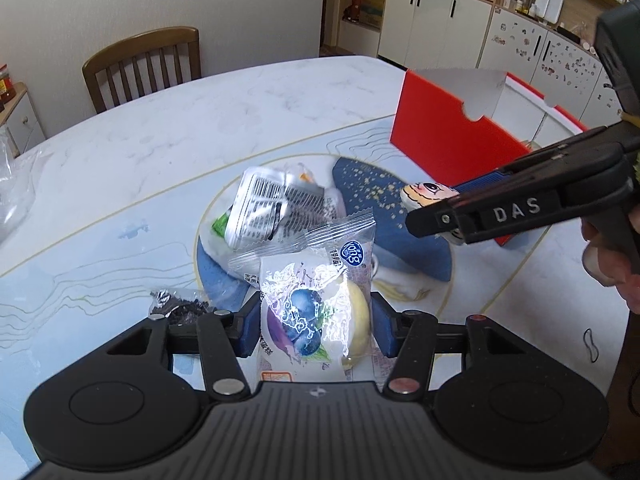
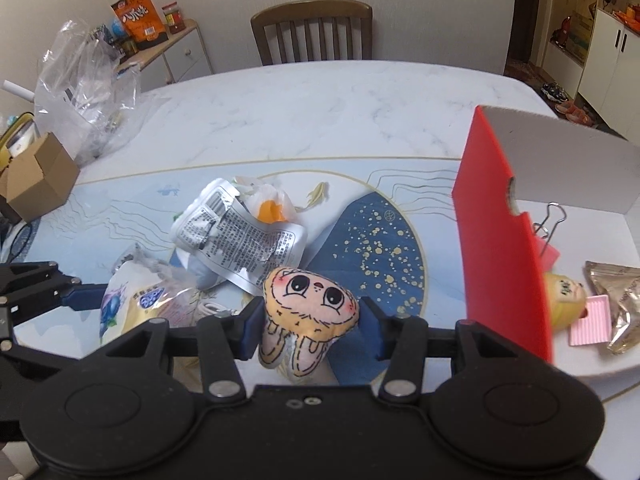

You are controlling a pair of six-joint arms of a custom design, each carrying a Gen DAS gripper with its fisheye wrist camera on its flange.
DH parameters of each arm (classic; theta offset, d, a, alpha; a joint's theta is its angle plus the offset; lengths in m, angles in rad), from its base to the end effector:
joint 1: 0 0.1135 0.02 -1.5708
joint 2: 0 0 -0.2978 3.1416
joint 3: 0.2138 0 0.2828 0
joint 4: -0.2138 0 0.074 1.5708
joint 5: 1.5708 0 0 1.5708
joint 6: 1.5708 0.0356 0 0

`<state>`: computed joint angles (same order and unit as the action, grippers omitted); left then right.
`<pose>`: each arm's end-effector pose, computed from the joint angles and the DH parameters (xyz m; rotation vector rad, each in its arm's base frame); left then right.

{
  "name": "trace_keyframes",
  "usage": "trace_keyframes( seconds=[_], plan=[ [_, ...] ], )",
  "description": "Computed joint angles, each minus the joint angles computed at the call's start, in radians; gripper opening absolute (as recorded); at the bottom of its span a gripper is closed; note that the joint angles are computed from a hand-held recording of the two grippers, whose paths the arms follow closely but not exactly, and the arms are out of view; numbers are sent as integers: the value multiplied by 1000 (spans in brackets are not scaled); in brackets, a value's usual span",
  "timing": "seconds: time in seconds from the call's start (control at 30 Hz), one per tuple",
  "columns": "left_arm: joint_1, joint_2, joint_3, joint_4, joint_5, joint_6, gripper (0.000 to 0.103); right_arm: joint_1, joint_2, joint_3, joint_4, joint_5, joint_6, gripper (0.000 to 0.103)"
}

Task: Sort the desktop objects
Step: 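Grasp the blueberry snack bag with the left tool while the right tool grasps the plush bunny, then carry the snack bag and plush bunny into the red shoebox with both tools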

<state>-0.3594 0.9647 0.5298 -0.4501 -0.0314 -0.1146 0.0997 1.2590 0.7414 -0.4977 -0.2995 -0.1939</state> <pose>0.1836 -0.0678 0.2114 0.2870 2.4459 -0.1688 0.2531 0.0359 0.2206 -0.4820 2.5092 0.3505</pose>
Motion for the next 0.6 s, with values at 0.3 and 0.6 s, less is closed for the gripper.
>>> trace_keyframes(
  seconds=[0.3, 0.6],
  plan=[
    [-94, 12, 82, -49, -41, -76, 54, -102, -96, 41, -151, -72, -99, 49],
    [-226, 76, 186, -68, -104, -150, 54, -293, -128, 128, -324, -201, -287, 49]
  ],
)
